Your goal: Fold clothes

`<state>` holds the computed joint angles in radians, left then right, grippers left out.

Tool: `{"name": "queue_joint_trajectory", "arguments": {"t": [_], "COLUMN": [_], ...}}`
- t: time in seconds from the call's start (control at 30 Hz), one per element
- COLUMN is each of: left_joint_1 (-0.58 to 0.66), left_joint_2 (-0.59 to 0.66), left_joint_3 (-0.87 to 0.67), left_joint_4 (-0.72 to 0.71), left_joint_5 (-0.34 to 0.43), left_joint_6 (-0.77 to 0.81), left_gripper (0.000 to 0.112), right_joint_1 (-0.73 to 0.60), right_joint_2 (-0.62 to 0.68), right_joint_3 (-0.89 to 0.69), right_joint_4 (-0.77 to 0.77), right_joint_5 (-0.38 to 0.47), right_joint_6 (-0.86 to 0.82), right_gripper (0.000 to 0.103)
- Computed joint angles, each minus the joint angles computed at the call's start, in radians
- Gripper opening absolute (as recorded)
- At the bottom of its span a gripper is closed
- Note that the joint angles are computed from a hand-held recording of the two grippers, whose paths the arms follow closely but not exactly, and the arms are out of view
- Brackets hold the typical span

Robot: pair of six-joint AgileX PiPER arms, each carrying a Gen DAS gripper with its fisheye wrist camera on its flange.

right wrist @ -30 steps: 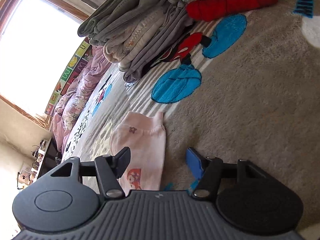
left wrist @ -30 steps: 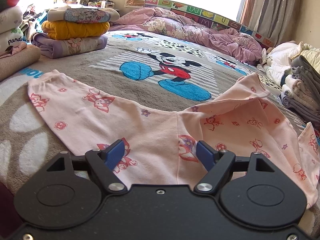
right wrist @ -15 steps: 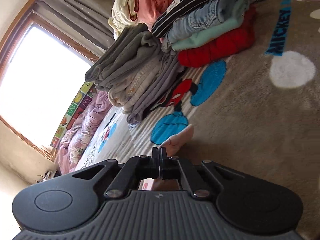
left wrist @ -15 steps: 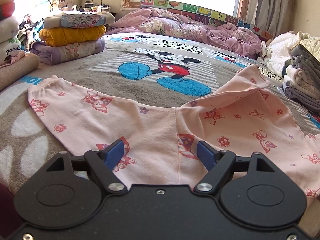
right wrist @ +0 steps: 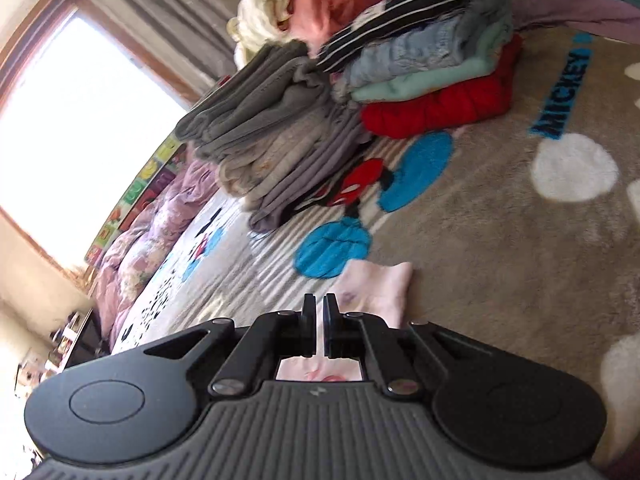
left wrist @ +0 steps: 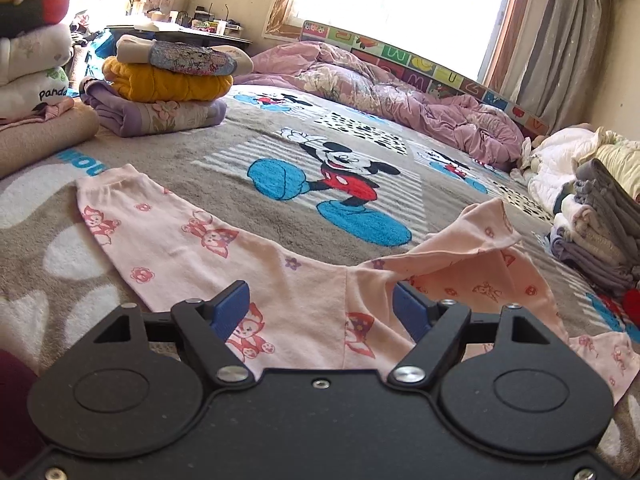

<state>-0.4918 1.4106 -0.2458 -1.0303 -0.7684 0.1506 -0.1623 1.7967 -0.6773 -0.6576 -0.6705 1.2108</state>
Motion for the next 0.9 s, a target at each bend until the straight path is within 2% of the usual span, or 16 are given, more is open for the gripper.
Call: {"name": "queue_joint_trajectory", "arguments": {"t": [0.2, 0.27, 0.3, 0.33, 0.37, 0.43, 0.47, 0.53, 0.6, 0.67, 0.73, 0.77, 0.8, 0.83, 0.87, 0.9], "left_joint_1": [-0.007, -0.032, -0.044, -0.035, -0.023, -0.040, -0.052, -0.086, -0.085, -0.132, -0.163, -0.149, -0.123, -0.085, -0.054, -0.037], "left_joint_2": [-0.005, 0.008, 0.017, 0.020, 0.028, 0.092, 0.085, 0.058, 0.000, -0.023, -0.006, 0.006, 0.042, 0.099, 0.124, 0.110], "left_joint_3": [-0.024, -0.031, -0.037, -0.051, -0.081, -0.149, -0.152, -0.161, -0.154, -0.140, -0.124, -0.128, -0.153, -0.195, -0.222, -0.220], "left_joint_4": [0.110, 0.170, 0.205, 0.258, 0.288, 0.273, 0.245, 0.131, 0.132, 0.102, 0.151, 0.195, 0.212, 0.209, 0.196, 0.211], "left_joint_5": [0.094, 0.109, 0.120, 0.172, 0.264, 0.425, 0.446, 0.468, 0.493, 0.418, 0.322, 0.327, 0.372, 0.456, 0.526, 0.556], "left_joint_6": [0.003, -0.001, -0.002, 0.003, 0.047, 0.231, 0.331, 0.496, 0.506, 0.532, 0.458, 0.417, 0.416, 0.455, 0.501, 0.508], "left_gripper": [0.073, 0.072, 0.072, 0.072, 0.072, 0.075, 0.075, 0.072, 0.069, 0.069, 0.069, 0.069, 0.069, 0.069, 0.069, 0.069], "right_joint_1": [0.215, 0.320, 0.368, 0.420, 0.477, 0.539, 0.567, 0.552, 0.529, 0.505, 0.517, 0.534, 0.553, 0.572, 0.598, 0.624], "right_joint_2": [-0.058, -0.074, -0.083, -0.095, -0.098, -0.111, -0.115, -0.153, -0.193, -0.233, -0.238, -0.225, -0.208, -0.191, -0.174, -0.158], "right_joint_3": [0.023, 0.043, 0.049, 0.051, 0.038, 0.039, 0.041, 0.062, 0.098, 0.134, 0.156, 0.151, 0.142, 0.131, 0.118, 0.099], "right_joint_4": [-0.208, -0.211, -0.207, -0.204, -0.208, -0.234, -0.251, -0.321, -0.295, -0.263, -0.171, -0.154, -0.145, -0.138, -0.134, -0.162], "right_joint_5": [-0.009, 0.010, 0.040, 0.088, 0.177, 0.296, 0.350, 0.369, 0.336, 0.296, 0.252, 0.253, 0.261, 0.271, 0.312, 0.366], "right_joint_6": [-0.021, -0.103, -0.140, -0.165, -0.197, -0.204, -0.200, -0.131, -0.179, -0.238, -0.385, -0.425, -0.455, -0.483, -0.507, -0.499], "right_gripper": [0.008, 0.008, 0.008, 0.008, 0.008, 0.008, 0.007, 0.006, 0.008, 0.014, 0.014, 0.014, 0.014, 0.013, 0.015, 0.017]}}
